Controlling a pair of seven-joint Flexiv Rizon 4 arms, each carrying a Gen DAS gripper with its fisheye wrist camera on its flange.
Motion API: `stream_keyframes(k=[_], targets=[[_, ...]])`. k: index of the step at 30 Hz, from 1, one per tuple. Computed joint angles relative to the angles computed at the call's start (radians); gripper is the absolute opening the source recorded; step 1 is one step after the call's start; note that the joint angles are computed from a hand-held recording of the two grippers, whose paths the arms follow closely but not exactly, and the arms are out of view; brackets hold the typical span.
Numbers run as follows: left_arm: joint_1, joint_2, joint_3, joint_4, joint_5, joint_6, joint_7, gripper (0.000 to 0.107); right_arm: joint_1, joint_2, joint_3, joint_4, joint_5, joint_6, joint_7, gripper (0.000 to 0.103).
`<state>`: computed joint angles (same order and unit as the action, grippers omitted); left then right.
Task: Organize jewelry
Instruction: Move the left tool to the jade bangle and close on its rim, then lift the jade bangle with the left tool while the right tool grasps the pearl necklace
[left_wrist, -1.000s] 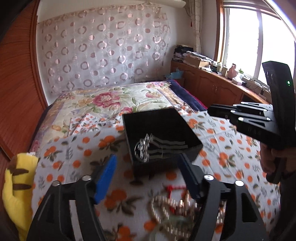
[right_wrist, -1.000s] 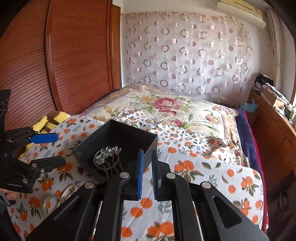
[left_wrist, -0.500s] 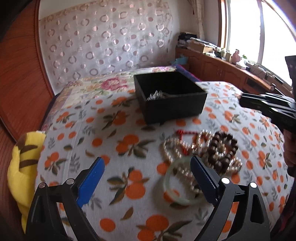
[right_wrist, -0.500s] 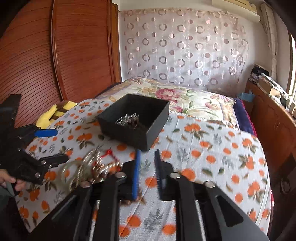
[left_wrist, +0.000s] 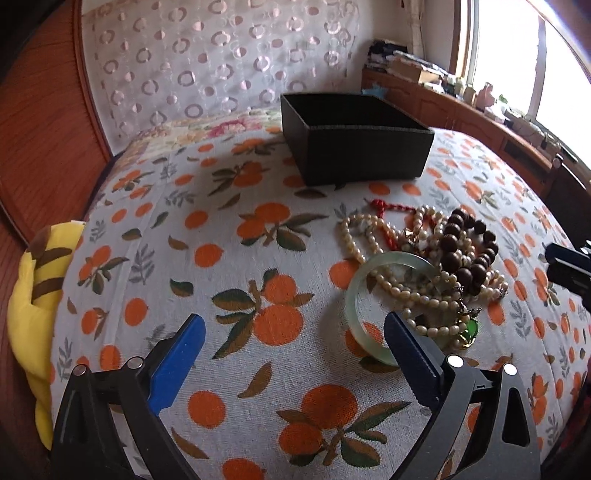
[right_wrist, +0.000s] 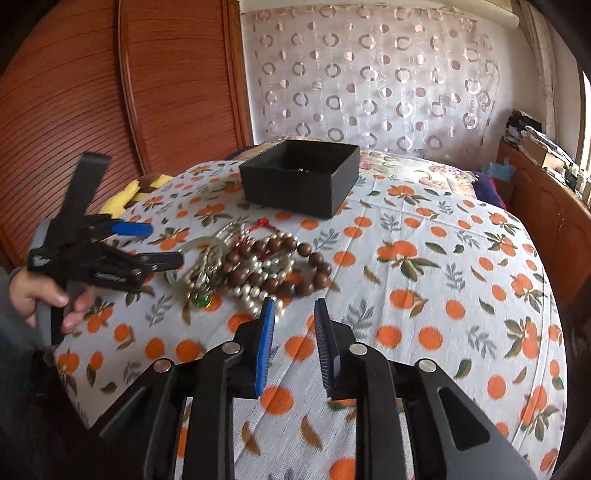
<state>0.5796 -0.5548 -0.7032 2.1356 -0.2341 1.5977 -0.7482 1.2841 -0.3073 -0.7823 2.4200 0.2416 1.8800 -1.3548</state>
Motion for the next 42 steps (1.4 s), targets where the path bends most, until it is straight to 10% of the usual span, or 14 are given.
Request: stream_keyframes(k=[20,27,32,42], targets=[[-0.015,0.014,0.008,0.001,-0.036,-0.039,0.047,0.095,-0.117,-0.024,0.17,-0.005,0.045,0.036,-0.013,0.026],[0.054,-0.006,-0.093,0.001,-0.049,-0.049,0.07,0.031,-0.115,-0.024,0.172,-0.007,0.057,0.036,-0.029,0.026],[0.09,-0.021,-0.141,0.008,-0.052,-0.062,0.102,0.009,-0.118,-0.024,0.175,-0.009,0.058,0.033,-0.032,0.026],[0.345,-0.093,-0.404,0.12,0.085,0.153,0.005,0.007,-0.044,-0.04,0.084,-0.009,0.024,-0.012,-0.001,0.026]])
